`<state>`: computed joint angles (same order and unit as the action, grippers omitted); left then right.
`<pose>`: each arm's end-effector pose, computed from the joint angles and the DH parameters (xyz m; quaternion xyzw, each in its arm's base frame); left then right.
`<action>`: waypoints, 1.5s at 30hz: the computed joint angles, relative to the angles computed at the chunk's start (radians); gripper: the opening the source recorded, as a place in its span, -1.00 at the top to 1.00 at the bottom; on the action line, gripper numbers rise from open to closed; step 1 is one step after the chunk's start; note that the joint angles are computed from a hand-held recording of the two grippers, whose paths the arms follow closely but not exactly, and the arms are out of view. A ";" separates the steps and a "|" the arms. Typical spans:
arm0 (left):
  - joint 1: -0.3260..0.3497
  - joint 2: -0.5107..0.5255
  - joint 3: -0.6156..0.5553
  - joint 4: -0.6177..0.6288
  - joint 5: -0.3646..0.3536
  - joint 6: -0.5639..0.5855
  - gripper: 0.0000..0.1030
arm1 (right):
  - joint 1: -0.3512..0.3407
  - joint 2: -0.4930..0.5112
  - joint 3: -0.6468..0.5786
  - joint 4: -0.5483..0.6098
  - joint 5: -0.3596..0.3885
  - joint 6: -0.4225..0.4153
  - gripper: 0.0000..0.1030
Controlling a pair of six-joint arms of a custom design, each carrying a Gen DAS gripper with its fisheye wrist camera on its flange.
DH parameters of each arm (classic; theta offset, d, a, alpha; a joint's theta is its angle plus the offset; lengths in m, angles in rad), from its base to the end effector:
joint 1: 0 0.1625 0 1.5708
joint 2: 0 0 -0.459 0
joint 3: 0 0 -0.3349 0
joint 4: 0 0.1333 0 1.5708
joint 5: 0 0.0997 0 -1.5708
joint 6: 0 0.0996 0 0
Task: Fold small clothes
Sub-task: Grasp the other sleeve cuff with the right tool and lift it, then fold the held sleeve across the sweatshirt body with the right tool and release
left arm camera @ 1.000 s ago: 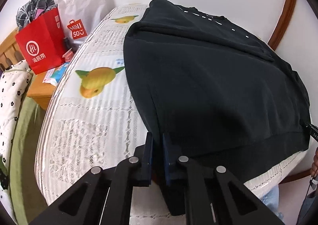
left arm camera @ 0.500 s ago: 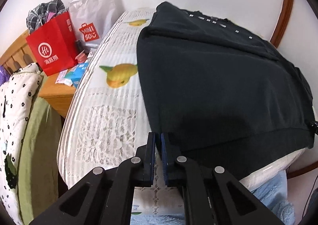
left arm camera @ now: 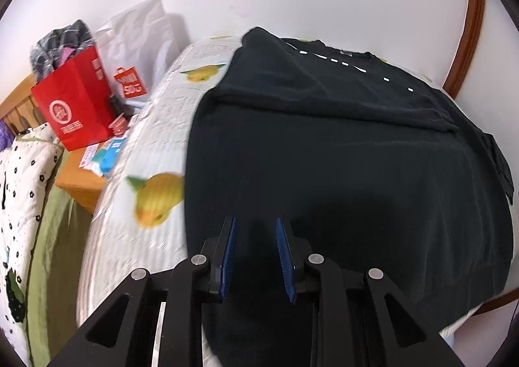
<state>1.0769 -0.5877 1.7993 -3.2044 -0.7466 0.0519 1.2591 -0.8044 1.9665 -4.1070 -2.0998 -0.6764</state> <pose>-0.1114 -0.6423 0.0826 0.1607 0.8854 -0.2731 0.3401 -0.0912 -0.5540 0.2668 -0.0277 -0.7639 0.4432 0.4682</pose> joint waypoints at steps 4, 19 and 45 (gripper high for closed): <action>-0.003 0.051 -0.101 0.055 -0.013 0.018 0.55 | -0.027 0.001 -0.124 0.205 -0.022 0.086 -0.12; 0.017 0.134 -0.271 0.106 -0.064 0.050 -0.07 | -0.033 0.121 -0.379 0.306 -0.150 0.064 0.57; 0.114 0.081 -0.261 0.118 -0.096 0.075 -0.20 | 0.374 0.313 -0.715 0.718 0.000 0.123 0.86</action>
